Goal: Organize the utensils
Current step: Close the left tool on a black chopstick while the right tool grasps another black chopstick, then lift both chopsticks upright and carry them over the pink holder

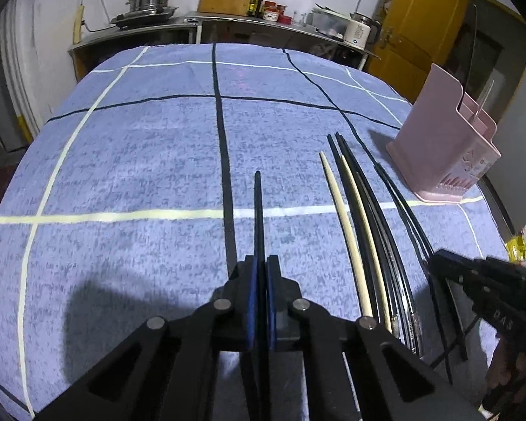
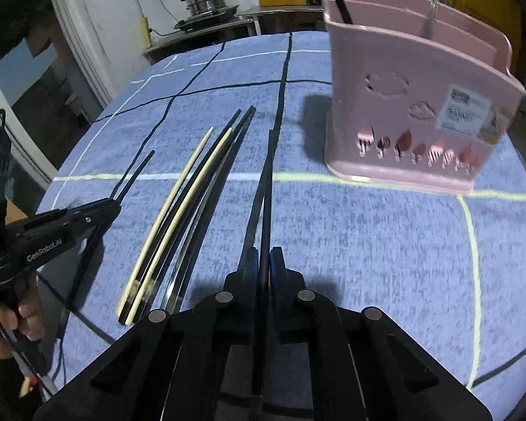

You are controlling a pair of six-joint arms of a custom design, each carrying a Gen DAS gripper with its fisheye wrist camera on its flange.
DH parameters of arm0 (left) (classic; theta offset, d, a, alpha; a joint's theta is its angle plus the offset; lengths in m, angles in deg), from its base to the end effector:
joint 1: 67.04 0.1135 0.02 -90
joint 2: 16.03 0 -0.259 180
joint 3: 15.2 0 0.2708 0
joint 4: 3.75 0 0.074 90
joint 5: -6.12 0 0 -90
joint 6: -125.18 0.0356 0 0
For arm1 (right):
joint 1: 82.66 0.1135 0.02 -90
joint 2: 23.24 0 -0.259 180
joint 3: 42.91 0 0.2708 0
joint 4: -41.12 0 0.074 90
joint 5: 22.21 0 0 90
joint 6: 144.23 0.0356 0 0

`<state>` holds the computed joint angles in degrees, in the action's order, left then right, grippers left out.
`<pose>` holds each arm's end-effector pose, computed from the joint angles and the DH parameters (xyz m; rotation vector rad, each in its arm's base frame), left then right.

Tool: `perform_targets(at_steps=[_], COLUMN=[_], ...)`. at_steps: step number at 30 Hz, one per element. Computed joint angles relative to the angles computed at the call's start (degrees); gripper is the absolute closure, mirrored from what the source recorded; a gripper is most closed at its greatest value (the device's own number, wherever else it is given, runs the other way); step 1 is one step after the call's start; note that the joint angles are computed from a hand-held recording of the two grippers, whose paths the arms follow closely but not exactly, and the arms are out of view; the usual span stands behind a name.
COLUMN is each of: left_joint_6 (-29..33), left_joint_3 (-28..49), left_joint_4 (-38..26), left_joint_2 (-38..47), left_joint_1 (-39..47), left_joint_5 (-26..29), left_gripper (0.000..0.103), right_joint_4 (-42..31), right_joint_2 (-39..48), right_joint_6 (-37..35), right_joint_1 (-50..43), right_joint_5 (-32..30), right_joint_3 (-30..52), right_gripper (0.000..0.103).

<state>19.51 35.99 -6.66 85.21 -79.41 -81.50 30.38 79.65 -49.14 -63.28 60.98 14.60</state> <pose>0.3028 -0.0679 0.0725 -0.0549 2.5118 -0.2545 0.3089 0.1131 0.0824 -0.3659 2.5448 0.3154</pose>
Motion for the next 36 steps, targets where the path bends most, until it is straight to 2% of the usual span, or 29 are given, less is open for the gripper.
perform_targets(at_steps=[6, 9, 13, 20, 21, 22, 27, 36], left_joint_6=[0.97, 1.96, 2.41, 5.02, 5.07, 4.98, 4.53, 4.73], left_joint_3=[4.38, 5.44, 6.87, 9.76, 10.05, 10.62, 9.93, 5.15], left_joint_4=[-3.01, -3.43, -3.86, -6.90, -7.15, -7.74, -8.26, -9.55], left_joint_2=[2.47, 3.20, 4.37, 5.56, 5.70, 5.95, 3.77, -11.00], left_joint_1=[0.67, 0.97, 1.18, -0.16, -0.08, -0.07, 0.55, 0.15], left_joint_5=[1.62, 2.96, 3.55, 1.15, 1.21, 0.76, 1.32, 2.03], left_gripper=[0.096, 0.089, 0.088, 0.088, 0.090, 0.097, 0.098, 0.098], right_joint_4=[-1.75, -3.28, -4.46, -5.56, -5.80, -6.18, -4.75, -3.66], right_joint_2=[3.61, 5.86, 8.62, 10.55, 10.65, 10.66, 7.07, -6.72], right_joint_6=[-1.31, -1.80, -1.95, -1.50, -1.47, -1.34, -1.05, -0.59], right_joint_1=[0.13, -0.11, -0.24, -0.91, -0.96, -1.00, -0.89, -1.80], right_joint_5=[1.04, 0.63, -0.05, -2.16, -2.32, -2.48, -3.51, -5.18], right_joint_3=[5.72, 8.68, 11.62, 14.35, 14.61, 14.90, 12.45, 5.75], right_gripper=[0.096, 0.096, 0.096, 0.096, 0.096, 0.097, 0.097, 0.097])
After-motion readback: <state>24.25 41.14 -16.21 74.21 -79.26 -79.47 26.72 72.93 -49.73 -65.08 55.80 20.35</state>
